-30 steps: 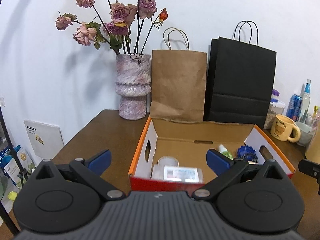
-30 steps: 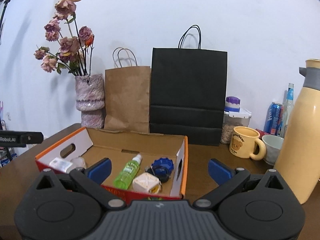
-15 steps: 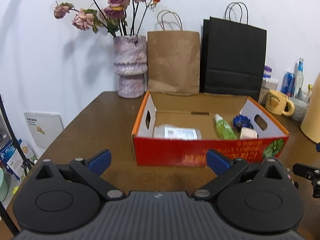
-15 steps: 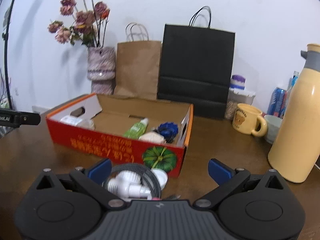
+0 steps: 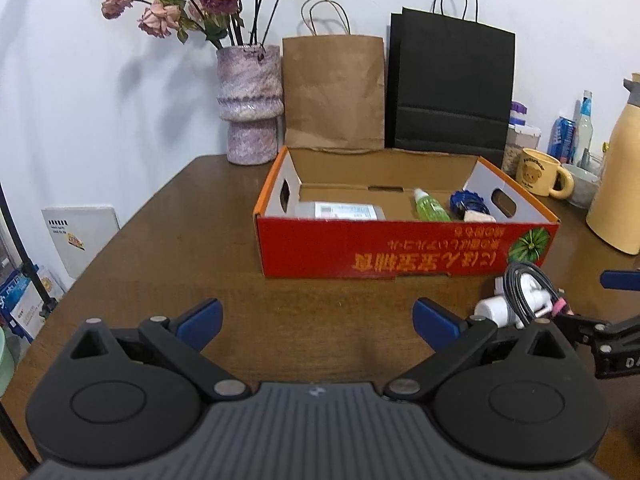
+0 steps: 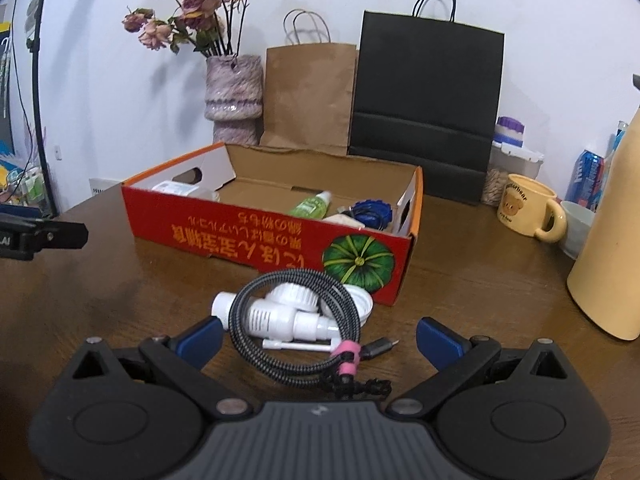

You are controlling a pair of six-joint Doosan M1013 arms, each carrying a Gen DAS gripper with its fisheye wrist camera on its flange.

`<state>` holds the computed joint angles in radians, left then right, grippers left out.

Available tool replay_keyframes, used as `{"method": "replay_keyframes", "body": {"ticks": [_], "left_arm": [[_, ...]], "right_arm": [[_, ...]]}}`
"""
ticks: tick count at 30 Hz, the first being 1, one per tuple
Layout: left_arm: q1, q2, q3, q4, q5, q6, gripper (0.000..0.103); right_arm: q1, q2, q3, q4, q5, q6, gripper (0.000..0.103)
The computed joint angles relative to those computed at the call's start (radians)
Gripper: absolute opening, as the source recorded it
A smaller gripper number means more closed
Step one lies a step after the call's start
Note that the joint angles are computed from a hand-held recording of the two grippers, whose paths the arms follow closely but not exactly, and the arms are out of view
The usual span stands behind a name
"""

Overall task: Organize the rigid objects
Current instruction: 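Grasp the braided cable with the pink tie with right gripper, then lift the braided cable with right gripper while left tool approaches the white spray bottle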

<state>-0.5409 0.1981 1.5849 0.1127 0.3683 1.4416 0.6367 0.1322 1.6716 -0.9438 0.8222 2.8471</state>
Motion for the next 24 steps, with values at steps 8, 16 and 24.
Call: {"method": "replay_keyframes", "body": {"ticks": [8, 16, 24], "left_arm": [[0.007, 0.006, 0.012, -0.021, 0.009, 0.001, 0.103], [0.005, 0.018, 0.011, -0.015, 0.015, -0.015, 0.103], [0.001, 0.022, 0.008, 0.012, 0.009, -0.053, 0.103]], "right_arm": [[-0.031, 0.011, 0.004, 0.063, -0.065, -0.069, 0.103], [-0.072, 0.027, 0.002, 0.119, -0.134, -0.137, 0.103], [-0.098, 0.03, 0.009, 0.189, -0.202, -0.2, 0.089]]}}
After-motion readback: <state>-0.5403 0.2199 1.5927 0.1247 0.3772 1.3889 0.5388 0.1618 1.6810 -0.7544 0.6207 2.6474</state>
